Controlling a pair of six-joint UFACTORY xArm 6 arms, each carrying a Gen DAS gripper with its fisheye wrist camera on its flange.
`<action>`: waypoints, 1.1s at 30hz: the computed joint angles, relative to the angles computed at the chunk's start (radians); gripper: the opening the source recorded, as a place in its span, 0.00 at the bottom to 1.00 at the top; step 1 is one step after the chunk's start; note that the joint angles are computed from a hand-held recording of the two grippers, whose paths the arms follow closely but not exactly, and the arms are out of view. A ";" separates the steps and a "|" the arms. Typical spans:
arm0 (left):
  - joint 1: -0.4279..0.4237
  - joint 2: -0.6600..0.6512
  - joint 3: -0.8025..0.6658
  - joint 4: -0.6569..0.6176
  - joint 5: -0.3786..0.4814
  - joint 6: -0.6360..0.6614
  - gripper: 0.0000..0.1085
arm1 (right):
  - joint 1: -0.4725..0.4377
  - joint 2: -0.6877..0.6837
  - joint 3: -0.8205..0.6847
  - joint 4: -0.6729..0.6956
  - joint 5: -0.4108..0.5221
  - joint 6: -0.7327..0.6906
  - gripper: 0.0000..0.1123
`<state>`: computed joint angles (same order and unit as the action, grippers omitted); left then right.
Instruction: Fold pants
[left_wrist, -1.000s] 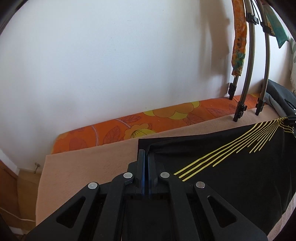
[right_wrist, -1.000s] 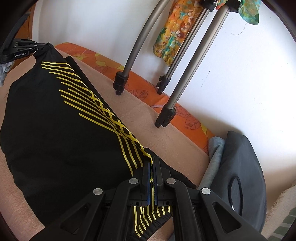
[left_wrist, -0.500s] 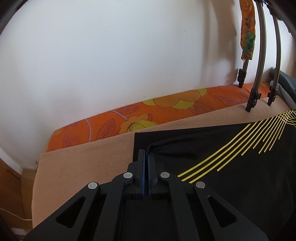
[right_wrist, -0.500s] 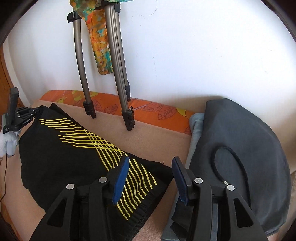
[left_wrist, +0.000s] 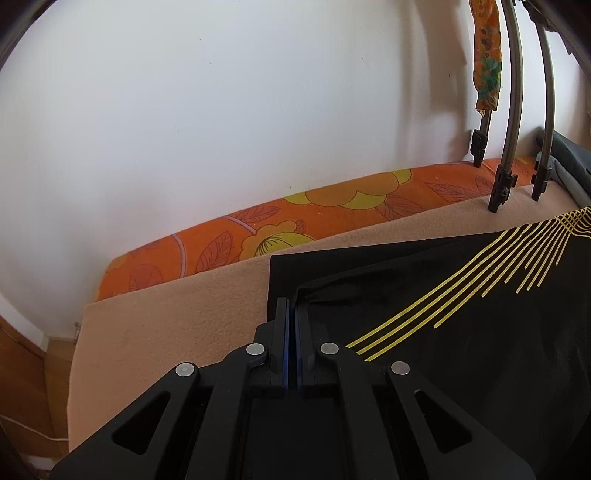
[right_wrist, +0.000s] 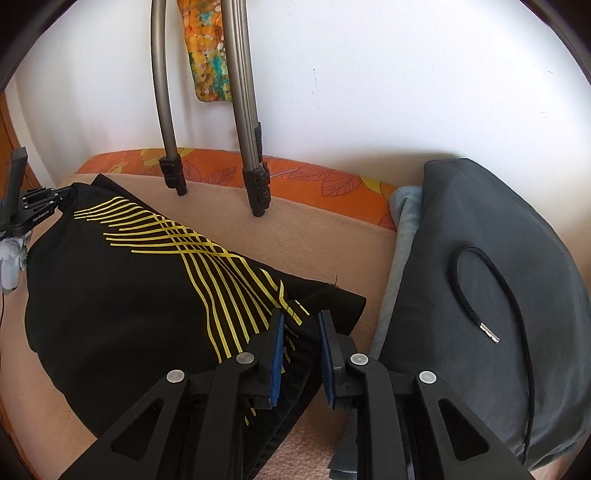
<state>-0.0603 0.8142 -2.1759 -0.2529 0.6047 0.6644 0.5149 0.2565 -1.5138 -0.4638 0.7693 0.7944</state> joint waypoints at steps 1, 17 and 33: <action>0.000 0.003 -0.009 0.001 -0.002 -0.003 0.01 | 0.003 -0.003 -0.007 -0.021 0.002 0.011 0.10; 0.012 0.078 -0.160 0.108 0.065 -0.146 0.33 | 0.033 0.047 -0.135 -0.136 0.200 0.064 0.42; 0.148 -0.347 0.407 -0.197 0.109 0.184 0.44 | 0.321 -0.127 0.071 -0.120 0.072 0.229 0.55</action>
